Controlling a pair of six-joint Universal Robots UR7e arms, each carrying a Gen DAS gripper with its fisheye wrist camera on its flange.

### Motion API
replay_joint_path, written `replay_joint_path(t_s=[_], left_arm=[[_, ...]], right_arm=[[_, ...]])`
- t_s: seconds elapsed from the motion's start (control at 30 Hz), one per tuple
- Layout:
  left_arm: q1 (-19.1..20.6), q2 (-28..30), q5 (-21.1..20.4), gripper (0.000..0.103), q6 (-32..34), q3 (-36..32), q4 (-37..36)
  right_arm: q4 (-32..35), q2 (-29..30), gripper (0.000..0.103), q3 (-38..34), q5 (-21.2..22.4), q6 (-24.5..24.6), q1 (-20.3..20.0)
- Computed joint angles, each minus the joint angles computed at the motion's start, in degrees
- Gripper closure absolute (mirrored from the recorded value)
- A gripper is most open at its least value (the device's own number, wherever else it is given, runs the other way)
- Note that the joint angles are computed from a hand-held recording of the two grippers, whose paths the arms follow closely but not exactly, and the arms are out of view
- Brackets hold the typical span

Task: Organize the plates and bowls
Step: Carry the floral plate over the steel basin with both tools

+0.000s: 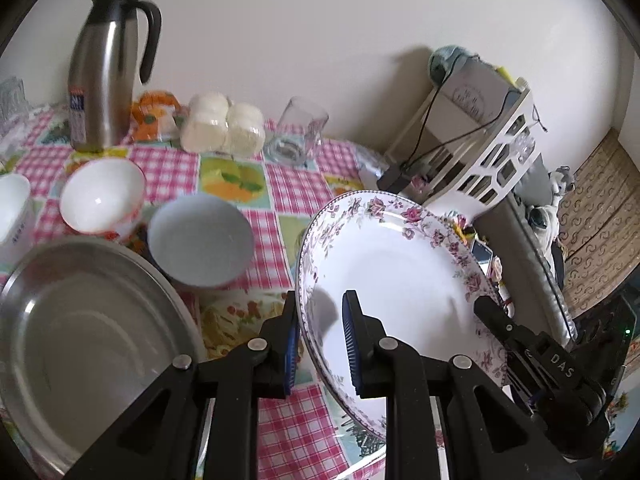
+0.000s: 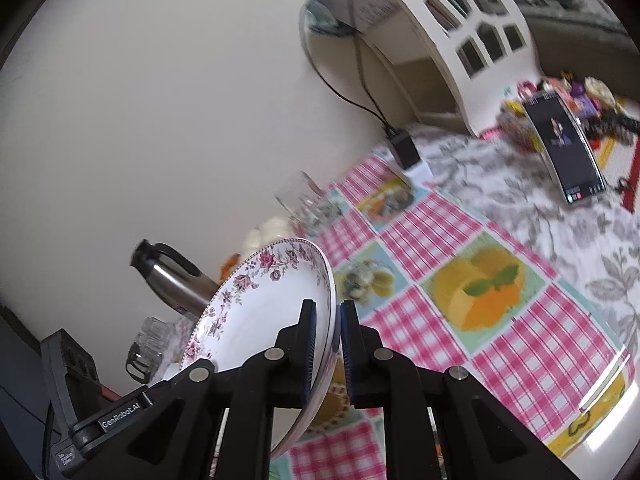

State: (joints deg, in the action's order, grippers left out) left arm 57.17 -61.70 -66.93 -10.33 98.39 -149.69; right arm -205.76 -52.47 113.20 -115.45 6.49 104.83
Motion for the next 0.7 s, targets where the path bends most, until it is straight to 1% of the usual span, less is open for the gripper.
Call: replay_joint_path(t_s=[0.13, 0.23, 0.33, 0.47, 0.7], left_arm=[[-0.2, -1.8, 0.4, 0.082, 0.6, 0.7, -1.2], [-0.3, -3.2, 1.1, 0.082, 0.8, 1.4, -1.9], [-0.5, -4.4, 3.0, 0.082, 1.4, 1.9, -2.3], [0.3, -6.1, 2.8, 0.082, 0.8, 2.1, -2.2], [1.2, -8.8, 4.1, 0.082, -0.1, 2.7, -2.0]], right_arm=[[-2.3, 1.0, 0.09, -0.9, 0.5, -0.8, 1.9], [-3.5, 2.1, 0.09, -1.7, 0.0, -1.2, 3.2], [-3.4, 3.2, 0.09, -2.7, 0.3, -1.4, 4.0], [-3.2, 4.5, 0.09, -3.7, 1.3, -1.0, 4.7], [-1.8, 7.4, 0.09, -6.6, 2.0, -0.7, 6.3]])
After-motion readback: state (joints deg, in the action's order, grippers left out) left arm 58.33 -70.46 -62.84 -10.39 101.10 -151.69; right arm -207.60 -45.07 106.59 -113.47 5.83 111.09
